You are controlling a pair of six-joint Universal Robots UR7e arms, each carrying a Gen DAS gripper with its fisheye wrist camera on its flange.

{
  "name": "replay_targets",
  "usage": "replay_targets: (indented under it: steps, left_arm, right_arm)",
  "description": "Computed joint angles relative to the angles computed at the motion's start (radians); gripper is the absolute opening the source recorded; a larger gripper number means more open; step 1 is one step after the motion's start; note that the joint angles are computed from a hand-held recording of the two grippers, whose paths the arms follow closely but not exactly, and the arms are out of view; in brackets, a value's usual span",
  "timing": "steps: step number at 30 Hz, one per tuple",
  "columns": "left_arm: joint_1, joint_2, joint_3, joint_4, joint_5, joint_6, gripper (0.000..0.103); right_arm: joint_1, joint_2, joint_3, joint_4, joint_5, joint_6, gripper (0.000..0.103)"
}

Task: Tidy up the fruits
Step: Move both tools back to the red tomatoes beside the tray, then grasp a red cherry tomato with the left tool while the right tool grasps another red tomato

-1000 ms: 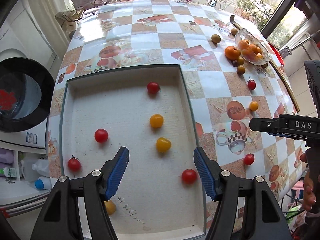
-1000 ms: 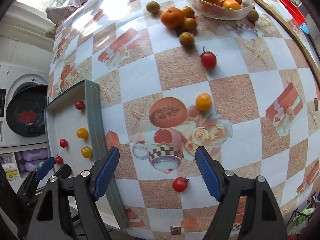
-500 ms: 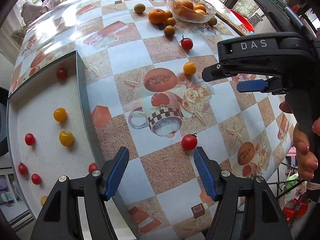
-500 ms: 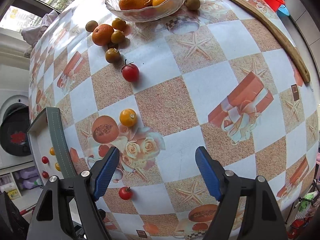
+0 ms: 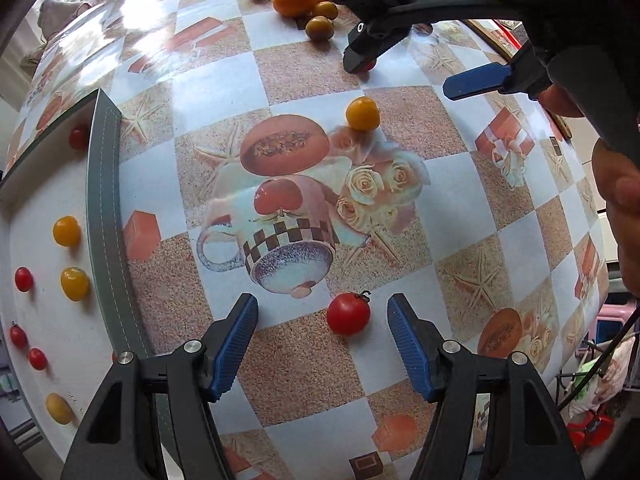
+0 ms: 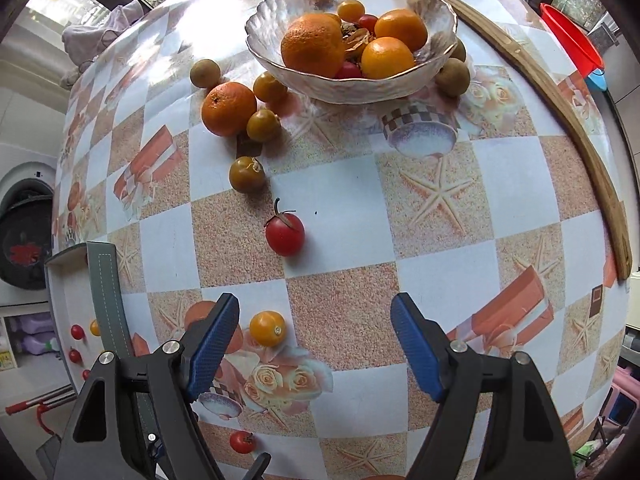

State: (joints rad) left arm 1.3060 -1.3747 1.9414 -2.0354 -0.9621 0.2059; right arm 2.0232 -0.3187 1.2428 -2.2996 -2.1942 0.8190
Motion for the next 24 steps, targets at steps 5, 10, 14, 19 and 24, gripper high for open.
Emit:
replay_targets:
  steps: [5, 10, 14, 19, 24]
  left_arm:
    - [-0.005, 0.007, 0.025, -0.063, 0.028, 0.021, 0.068]
    - [-0.037, 0.026, 0.059, -0.104, 0.056, -0.022, 0.068]
    - [-0.044, 0.015, 0.065, -0.109, 0.074, -0.025, 0.049]
    - [-0.008, 0.010, -0.025, -0.005, -0.047, -0.029, 0.019]
    - [0.026, 0.013, -0.086, 0.073, -0.134, -0.040, 0.019]
  right_arm:
    - [-0.007, 0.040, -0.064, 0.025, -0.021, -0.035, 0.079]
    - [-0.002, 0.087, -0.142, 0.076, -0.057, -0.081, 0.062]
    - [0.003, 0.133, -0.228, 0.126, -0.086, -0.100, 0.040]
    - [0.002, 0.111, -0.178, 0.028, -0.061, -0.099, 0.022]
    - [0.013, 0.040, -0.051, -0.047, -0.031, -0.077, 0.022]
